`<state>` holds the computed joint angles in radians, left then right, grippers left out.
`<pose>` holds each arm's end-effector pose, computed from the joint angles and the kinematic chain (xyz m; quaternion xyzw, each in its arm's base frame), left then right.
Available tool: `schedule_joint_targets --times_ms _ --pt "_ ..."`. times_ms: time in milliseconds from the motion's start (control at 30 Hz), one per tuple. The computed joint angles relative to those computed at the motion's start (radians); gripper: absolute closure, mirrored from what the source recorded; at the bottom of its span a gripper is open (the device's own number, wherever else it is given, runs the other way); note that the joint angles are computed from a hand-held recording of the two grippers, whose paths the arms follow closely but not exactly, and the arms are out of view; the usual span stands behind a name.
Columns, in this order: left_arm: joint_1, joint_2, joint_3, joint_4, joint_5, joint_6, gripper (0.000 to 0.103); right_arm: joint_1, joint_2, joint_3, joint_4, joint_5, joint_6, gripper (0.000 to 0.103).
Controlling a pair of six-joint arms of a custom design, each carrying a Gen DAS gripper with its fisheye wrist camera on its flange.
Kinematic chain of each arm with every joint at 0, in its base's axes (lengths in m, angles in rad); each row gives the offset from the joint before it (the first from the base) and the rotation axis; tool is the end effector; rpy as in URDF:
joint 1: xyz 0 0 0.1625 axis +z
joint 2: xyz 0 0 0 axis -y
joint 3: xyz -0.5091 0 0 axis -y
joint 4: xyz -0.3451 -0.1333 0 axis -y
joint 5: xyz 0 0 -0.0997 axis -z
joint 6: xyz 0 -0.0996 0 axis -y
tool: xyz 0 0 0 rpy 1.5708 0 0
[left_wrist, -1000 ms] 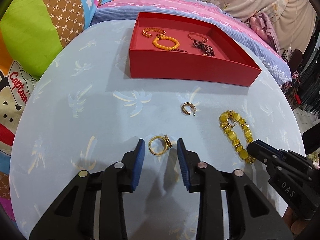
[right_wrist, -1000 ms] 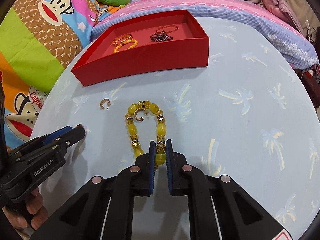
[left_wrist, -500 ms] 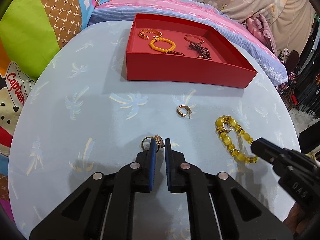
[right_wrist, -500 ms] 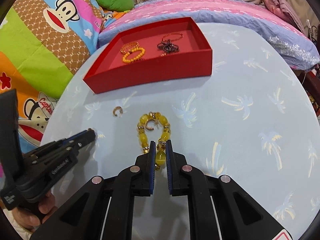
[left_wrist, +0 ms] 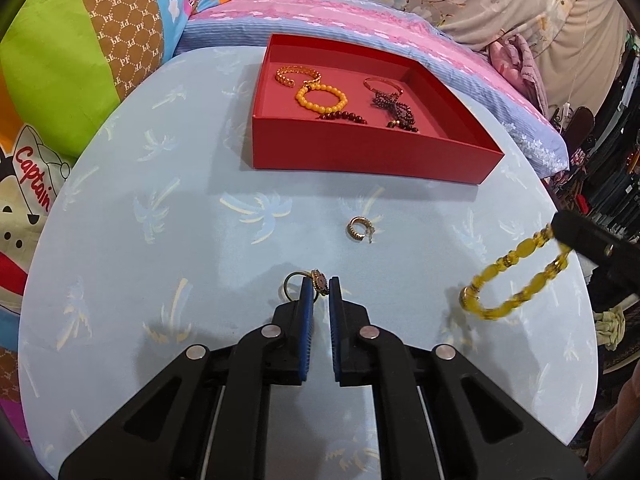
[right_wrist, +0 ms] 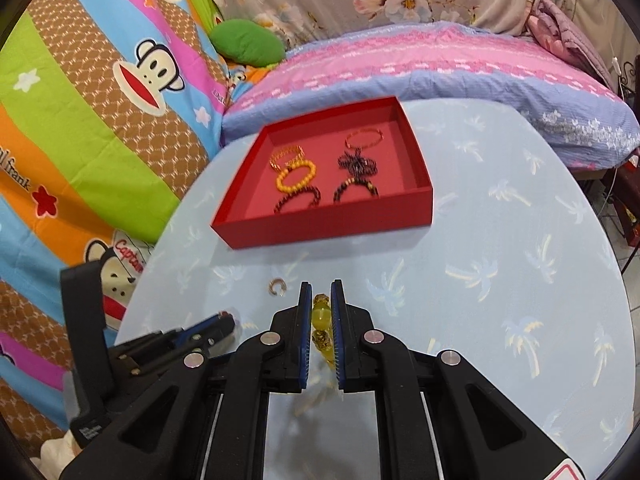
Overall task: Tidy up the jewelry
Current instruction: 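Carry the ring and yellow bracelet into the red box and open both tools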
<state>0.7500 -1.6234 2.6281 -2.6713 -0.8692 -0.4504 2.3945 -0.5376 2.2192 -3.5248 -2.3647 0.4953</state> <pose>-0.0591 -0.3251 0.3134 0.1566 0.9250 -0.2400 0.2495 0.4194 -0.3035 0.0398 0.0976 -0.9100 0.3337 0.2260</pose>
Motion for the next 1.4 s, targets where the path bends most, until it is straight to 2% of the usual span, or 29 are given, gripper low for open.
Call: schedule_joint_targets --times_ms 233,400,667,833,1133,1233,1267,1300,1400 --pt "-0.023 -0.012 -0.035 0.039 -0.004 -0.003 0.096 0.009 -0.027 -0.043 -0.033 -0.032 -0.078 0.094" --pt "-0.025 0.006 -0.078 0.022 0.001 0.034 0.095 -0.002 -0.034 -0.087 -0.058 -0.050 -0.151 0.094" --pt "0.018 0.099 -0.178 -0.093 -0.004 0.151 0.095 -0.052 -0.024 -0.184 -0.065 -0.049 -0.274 0.094" --pt "0.070 0.187 -0.259 -0.162 -0.030 0.233 0.096 -0.106 -0.007 -0.261 -0.030 0.002 -0.322 0.094" --pt "0.159 0.322 -0.371 -0.227 -0.066 0.329 0.096 -0.183 0.052 -0.408 0.060 0.082 -0.370 0.094" --pt "0.189 0.359 -0.400 -0.232 -0.077 0.342 0.096 -0.209 0.068 -0.430 0.077 0.112 -0.354 0.094" --pt "0.200 0.371 -0.410 -0.233 -0.080 0.345 0.096 -0.220 0.074 -0.435 0.082 0.126 -0.346 0.100" --pt "0.211 0.383 -0.419 -0.232 -0.083 0.347 0.096 -0.228 0.079 -0.438 0.087 0.133 -0.341 0.102" --pt "0.235 0.410 -0.435 -0.229 -0.087 0.350 0.095 -0.254 0.091 -0.432 0.095 0.128 -0.321 0.102"
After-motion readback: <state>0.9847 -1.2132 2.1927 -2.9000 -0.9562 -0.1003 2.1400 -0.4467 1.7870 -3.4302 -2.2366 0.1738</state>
